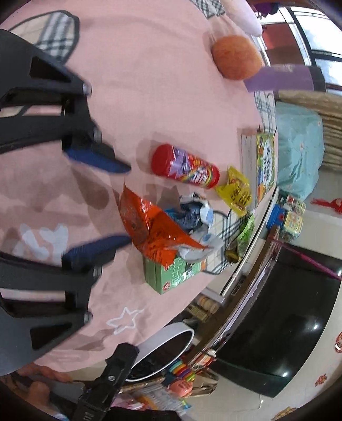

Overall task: Collect trash
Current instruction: 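Grasp the orange wrapper with the left tool while the right tool grasps the green milk carton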

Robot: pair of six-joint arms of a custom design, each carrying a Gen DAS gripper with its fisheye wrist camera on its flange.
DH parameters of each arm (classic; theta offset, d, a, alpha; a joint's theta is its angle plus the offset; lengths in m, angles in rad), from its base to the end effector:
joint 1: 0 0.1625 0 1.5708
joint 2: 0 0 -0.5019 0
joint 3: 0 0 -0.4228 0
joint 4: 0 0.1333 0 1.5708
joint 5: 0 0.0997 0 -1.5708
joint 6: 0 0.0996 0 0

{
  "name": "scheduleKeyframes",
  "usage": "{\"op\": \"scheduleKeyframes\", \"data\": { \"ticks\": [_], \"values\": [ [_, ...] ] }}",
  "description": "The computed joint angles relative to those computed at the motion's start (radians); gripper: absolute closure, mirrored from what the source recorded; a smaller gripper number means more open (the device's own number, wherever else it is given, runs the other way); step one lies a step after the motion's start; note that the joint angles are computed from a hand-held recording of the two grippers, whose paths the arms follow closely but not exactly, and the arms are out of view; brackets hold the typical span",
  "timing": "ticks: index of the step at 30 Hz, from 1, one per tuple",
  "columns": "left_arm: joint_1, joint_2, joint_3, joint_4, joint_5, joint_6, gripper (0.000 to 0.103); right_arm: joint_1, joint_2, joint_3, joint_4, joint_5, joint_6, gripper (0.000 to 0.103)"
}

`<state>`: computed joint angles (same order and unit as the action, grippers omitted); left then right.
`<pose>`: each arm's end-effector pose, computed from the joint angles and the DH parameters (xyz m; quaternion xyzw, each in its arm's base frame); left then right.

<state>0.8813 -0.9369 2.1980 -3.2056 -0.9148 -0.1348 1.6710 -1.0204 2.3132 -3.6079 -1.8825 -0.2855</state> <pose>-0.1987 -0.5461 0.1271 0.1971 0.9110 -0.2879 0.2196 0.1539 -0.5032 0.1815 0.1210 -0.9140 0.3443 0.1772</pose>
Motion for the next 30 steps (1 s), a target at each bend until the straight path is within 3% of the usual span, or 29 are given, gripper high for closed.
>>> {"op": "scheduleKeyframes", "data": {
  "ticks": [1,5,13,17,20,24,30],
  "values": [
    [0.007,0.0,-0.007,0.014,-0.02,0.005,0.084,-0.001,-0.001,-0.003,0.007,0.001,0.0,0.003],
    [0.01,-0.006,0.005,-0.005,-0.052,0.026,0.09,0.005,0.012,-0.032,0.042,-0.001,0.009,0.003],
    [0.043,-0.079,0.076,-0.045,-0.096,-0.068,0.091,0.033,0.091,-0.097,0.057,-0.051,-0.001,0.003],
    [0.085,-0.1,0.091,-0.075,-0.158,-0.099,0.091,0.044,0.146,-0.137,0.026,-0.086,-0.006,0.005],
    [0.086,-0.098,0.09,-0.077,-0.155,-0.099,0.091,0.046,0.18,-0.166,-0.002,-0.113,0.002,0.005],
    [0.092,-0.098,0.086,-0.074,-0.176,-0.088,0.09,0.042,0.196,-0.199,0.007,-0.14,0.044,0.015],
    [0.126,-0.107,0.075,-0.052,-0.243,-0.103,0.09,0.05,0.221,-0.235,0.017,-0.178,0.044,0.024]
  ]
}}
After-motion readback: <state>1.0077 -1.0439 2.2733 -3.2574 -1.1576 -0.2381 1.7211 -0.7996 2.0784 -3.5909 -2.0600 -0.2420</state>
